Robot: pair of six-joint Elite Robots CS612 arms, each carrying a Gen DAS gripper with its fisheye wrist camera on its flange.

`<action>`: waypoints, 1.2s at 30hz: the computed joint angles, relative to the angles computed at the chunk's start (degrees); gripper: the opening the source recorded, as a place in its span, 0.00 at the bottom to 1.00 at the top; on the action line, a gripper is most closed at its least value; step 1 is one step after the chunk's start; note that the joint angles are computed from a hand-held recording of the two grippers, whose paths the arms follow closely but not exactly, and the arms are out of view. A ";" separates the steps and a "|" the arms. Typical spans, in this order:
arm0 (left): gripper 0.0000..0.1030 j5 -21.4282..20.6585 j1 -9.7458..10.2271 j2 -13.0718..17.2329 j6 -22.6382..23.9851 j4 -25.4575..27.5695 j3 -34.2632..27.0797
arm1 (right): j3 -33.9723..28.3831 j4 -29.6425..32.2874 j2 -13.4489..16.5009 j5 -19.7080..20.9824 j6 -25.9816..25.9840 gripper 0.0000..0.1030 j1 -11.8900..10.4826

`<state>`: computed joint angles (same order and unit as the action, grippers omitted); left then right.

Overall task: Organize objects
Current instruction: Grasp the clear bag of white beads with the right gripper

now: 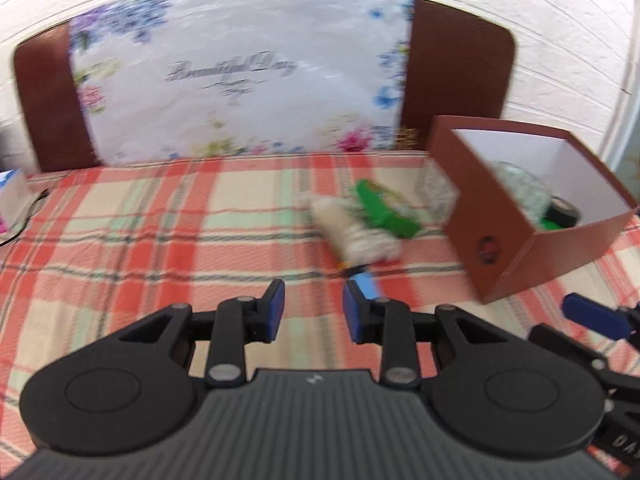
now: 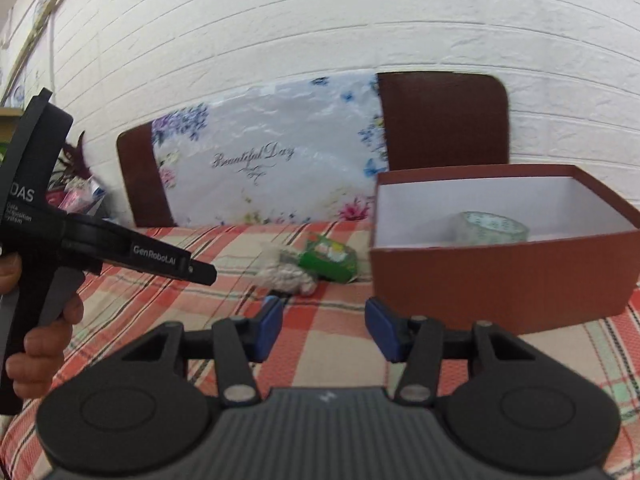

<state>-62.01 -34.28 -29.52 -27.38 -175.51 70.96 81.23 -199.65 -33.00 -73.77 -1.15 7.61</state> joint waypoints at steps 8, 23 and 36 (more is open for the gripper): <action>0.40 5.81 1.35 2.59 -0.06 -9.40 5.39 | -8.93 14.15 4.02 0.33 -3.10 0.46 2.50; 0.43 2.56 2.35 4.39 -2.03 -19.70 6.10 | -33.88 28.42 15.88 -4.32 7.18 0.36 4.14; 0.45 -7.31 2.54 1.94 -3.36 -18.99 7.40 | 2.95 7.63 -0.44 -2.81 -24.15 0.67 2.44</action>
<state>-69.32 -31.75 -27.58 -30.74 -194.50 78.36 84.19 -192.02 -33.44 -76.58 -25.30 10.04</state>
